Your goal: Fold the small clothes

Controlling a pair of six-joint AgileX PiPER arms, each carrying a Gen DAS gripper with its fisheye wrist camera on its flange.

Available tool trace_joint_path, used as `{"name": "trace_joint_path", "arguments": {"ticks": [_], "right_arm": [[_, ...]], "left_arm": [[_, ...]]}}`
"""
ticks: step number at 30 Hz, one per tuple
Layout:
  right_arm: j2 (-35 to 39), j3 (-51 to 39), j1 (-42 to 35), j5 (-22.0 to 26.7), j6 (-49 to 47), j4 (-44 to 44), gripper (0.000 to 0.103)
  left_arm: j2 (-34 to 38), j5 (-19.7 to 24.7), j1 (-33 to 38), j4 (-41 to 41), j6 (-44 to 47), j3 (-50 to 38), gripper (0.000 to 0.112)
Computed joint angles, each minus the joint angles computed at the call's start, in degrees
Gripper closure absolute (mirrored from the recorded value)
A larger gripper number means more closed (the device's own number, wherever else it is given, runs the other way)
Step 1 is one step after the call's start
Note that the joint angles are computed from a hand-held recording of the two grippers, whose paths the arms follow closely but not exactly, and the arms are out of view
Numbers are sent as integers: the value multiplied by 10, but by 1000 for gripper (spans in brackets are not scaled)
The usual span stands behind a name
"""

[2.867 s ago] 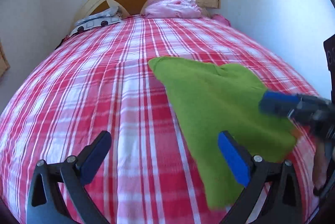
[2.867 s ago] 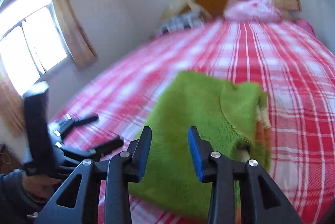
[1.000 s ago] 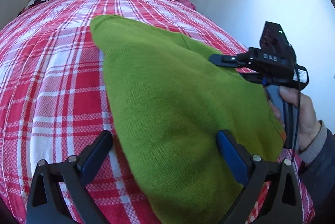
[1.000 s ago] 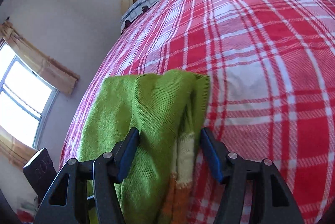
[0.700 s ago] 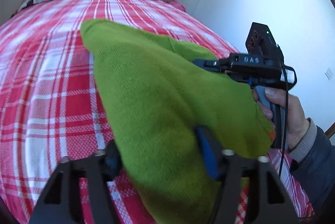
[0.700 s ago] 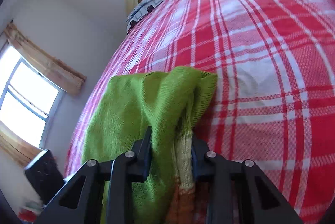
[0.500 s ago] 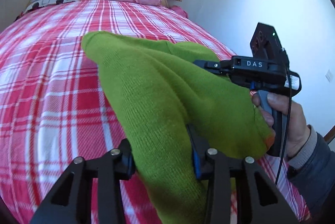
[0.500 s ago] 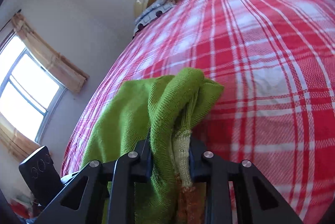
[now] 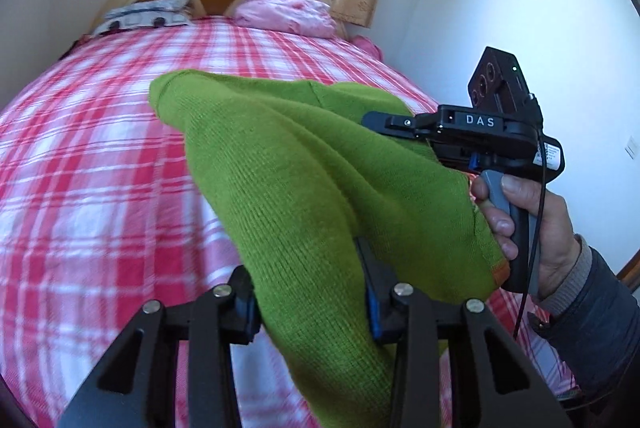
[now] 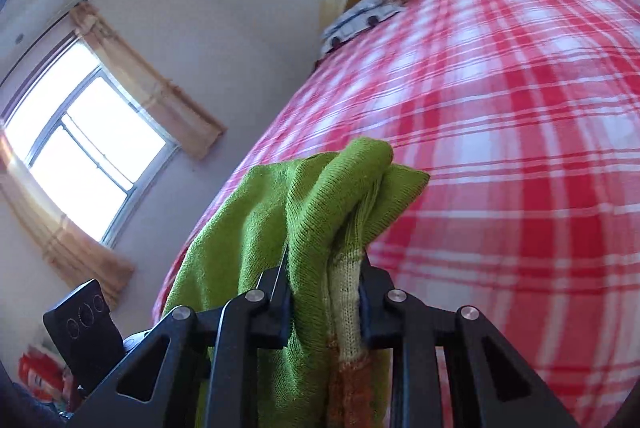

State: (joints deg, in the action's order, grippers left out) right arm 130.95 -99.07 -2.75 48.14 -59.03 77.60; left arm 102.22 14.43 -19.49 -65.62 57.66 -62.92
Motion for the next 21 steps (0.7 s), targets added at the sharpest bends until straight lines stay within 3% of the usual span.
{"name": "trace_joint_path", "arguments": {"ticks": [6, 14, 21], "right_arm": [[8, -33, 68, -3, 21, 7, 78], [68, -148, 156, -7, 102, -24, 78], [127, -253, 203, 0, 174, -66, 78]], "left_arm": [[-63, -13, 49, -92, 102, 80, 72], [-120, 1, 136, -175, 203, 160, 72], [-145, -1, 182, -175, 216, 198, 72]]}}
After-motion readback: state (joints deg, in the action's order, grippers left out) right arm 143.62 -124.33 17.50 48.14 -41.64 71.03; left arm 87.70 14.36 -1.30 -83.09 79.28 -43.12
